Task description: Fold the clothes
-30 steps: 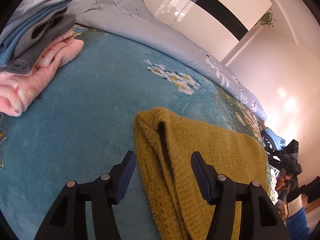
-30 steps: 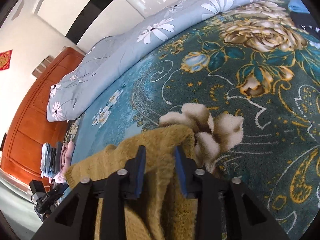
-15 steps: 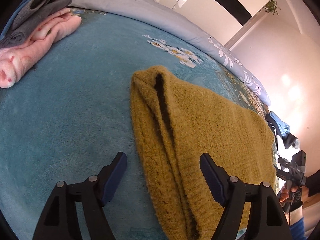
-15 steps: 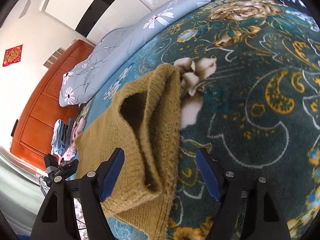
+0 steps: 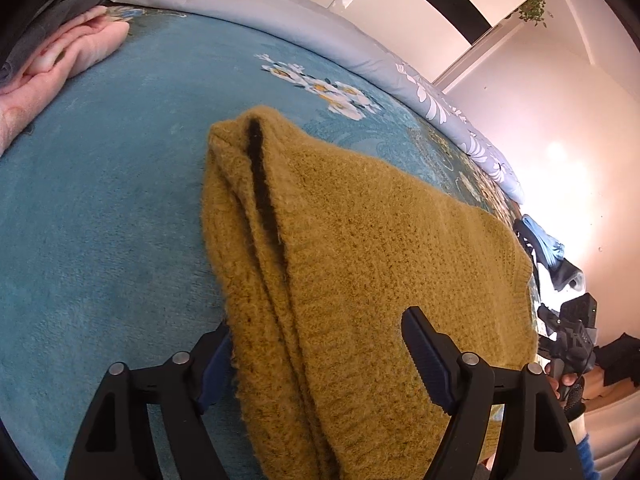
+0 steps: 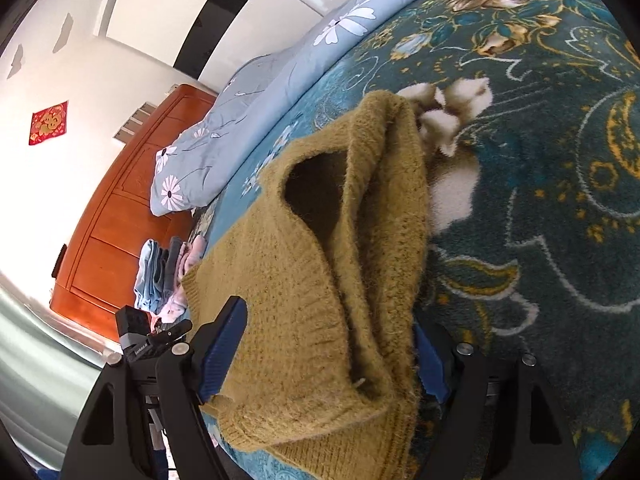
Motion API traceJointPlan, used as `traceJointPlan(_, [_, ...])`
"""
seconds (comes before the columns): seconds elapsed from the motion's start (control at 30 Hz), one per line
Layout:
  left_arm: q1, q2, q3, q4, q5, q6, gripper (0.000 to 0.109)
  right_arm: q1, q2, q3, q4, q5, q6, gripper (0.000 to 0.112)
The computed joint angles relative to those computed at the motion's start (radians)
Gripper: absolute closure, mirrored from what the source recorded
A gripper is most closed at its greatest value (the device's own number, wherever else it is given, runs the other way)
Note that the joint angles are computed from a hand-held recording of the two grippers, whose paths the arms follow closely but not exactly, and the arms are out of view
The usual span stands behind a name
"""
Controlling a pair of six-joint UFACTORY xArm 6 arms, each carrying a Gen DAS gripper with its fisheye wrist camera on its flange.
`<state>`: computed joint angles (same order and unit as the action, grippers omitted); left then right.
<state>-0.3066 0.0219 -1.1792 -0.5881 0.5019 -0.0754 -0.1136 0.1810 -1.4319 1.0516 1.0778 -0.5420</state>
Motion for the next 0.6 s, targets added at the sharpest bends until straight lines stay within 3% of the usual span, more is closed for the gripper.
traceJointPlan(0.07, [-0.001, 0.0, 0.002, 0.031, -0.005, -0.031, 0.032, 0.011, 0.01, -0.015, -0.012, -0.004, 0.018, 0.033])
traceJointPlan(0.17, [0.001, -0.003, 0.004, 0.165, -0.001, -0.132, 0.053, 0.007, 0.023, -0.031, -0.01, -0.001, 0.031, 0.04])
traceJointPlan(0.27, [0.006, -0.019, 0.022, 0.164, -0.013, -0.131, 0.07, 0.007, 0.027, -0.043, -0.06, -0.001, 0.061, 0.056])
traceJointPlan(0.33, [0.006, -0.025, 0.023, 0.176, -0.02, -0.133, 0.083, 0.004, 0.027, -0.051, -0.059, 0.017, 0.059, 0.081])
traceJointPlan(0.43, [0.007, -0.026, 0.003, 0.218, -0.019, -0.152, 0.088, -0.007, 0.033, -0.071, -0.029, 0.059, 0.046, 0.091])
traceJointPlan(0.6, [0.014, 0.008, -0.13, 0.203, 0.003, -0.072, 0.089, -0.013, 0.076, -0.196, 0.015, 0.104, 0.043, 0.093])
